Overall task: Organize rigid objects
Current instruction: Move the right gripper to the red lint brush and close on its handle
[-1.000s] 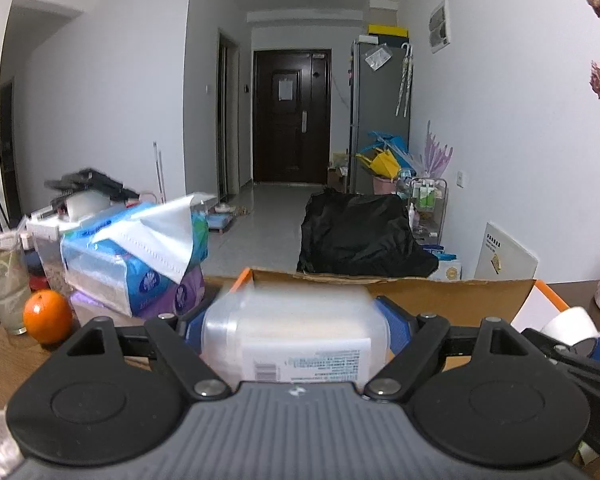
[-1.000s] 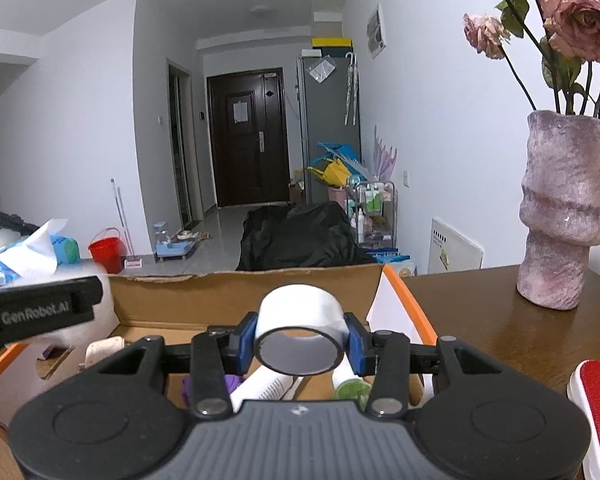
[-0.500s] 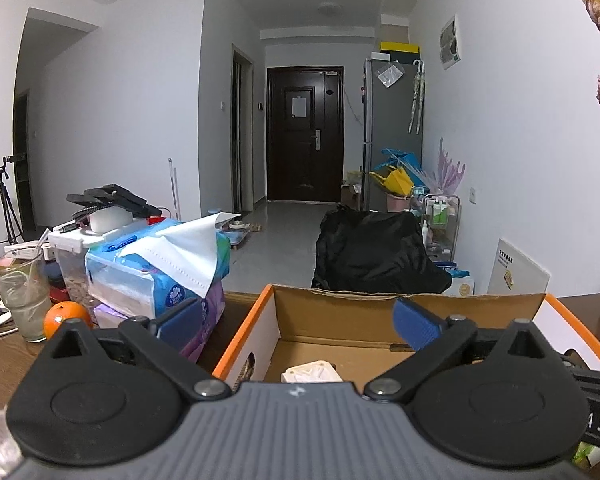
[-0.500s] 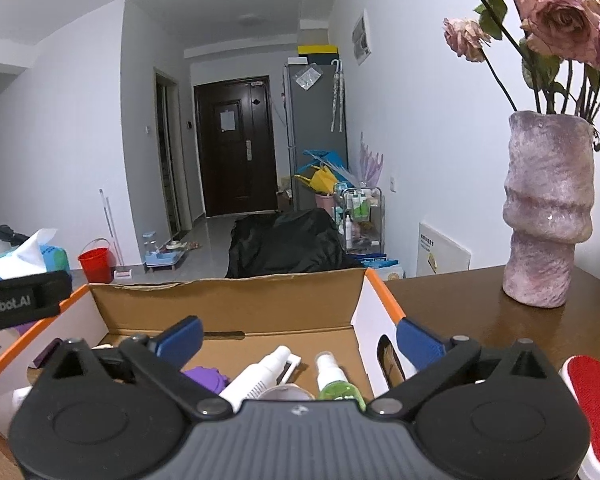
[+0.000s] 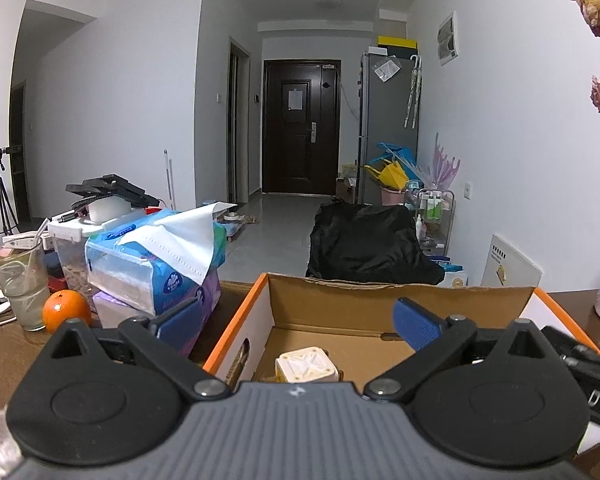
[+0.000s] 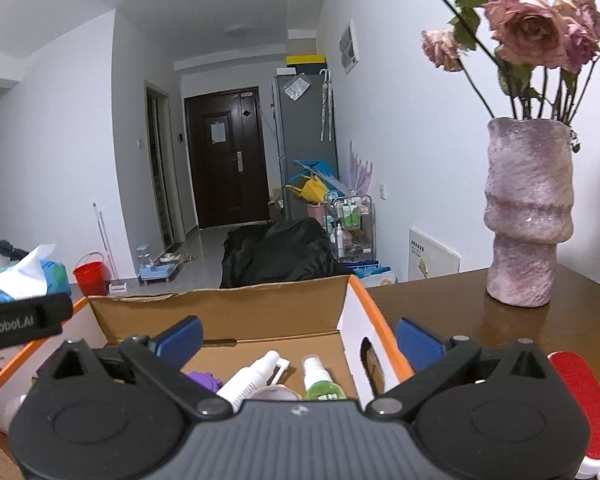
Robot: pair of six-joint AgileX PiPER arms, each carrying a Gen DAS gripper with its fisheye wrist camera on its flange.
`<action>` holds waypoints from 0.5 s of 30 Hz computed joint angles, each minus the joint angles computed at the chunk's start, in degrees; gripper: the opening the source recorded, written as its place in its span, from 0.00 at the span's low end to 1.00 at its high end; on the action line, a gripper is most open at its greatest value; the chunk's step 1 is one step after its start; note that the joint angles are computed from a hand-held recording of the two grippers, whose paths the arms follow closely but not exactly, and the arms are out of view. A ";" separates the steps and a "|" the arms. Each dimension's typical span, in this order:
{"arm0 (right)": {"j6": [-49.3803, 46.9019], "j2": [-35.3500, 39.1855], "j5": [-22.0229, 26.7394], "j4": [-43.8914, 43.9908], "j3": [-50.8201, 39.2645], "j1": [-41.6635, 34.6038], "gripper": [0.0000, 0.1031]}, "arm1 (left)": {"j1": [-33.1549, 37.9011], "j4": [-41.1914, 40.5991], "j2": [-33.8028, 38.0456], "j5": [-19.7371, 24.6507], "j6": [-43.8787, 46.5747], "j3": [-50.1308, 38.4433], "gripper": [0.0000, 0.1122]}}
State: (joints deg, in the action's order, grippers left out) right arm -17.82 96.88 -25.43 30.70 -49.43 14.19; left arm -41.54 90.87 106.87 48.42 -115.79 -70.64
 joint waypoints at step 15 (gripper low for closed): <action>-2.97 -9.07 1.48 1.96 7.51 -2.42 1.00 | -2.49 1.19 -4.78 -0.56 -3.22 6.42 0.92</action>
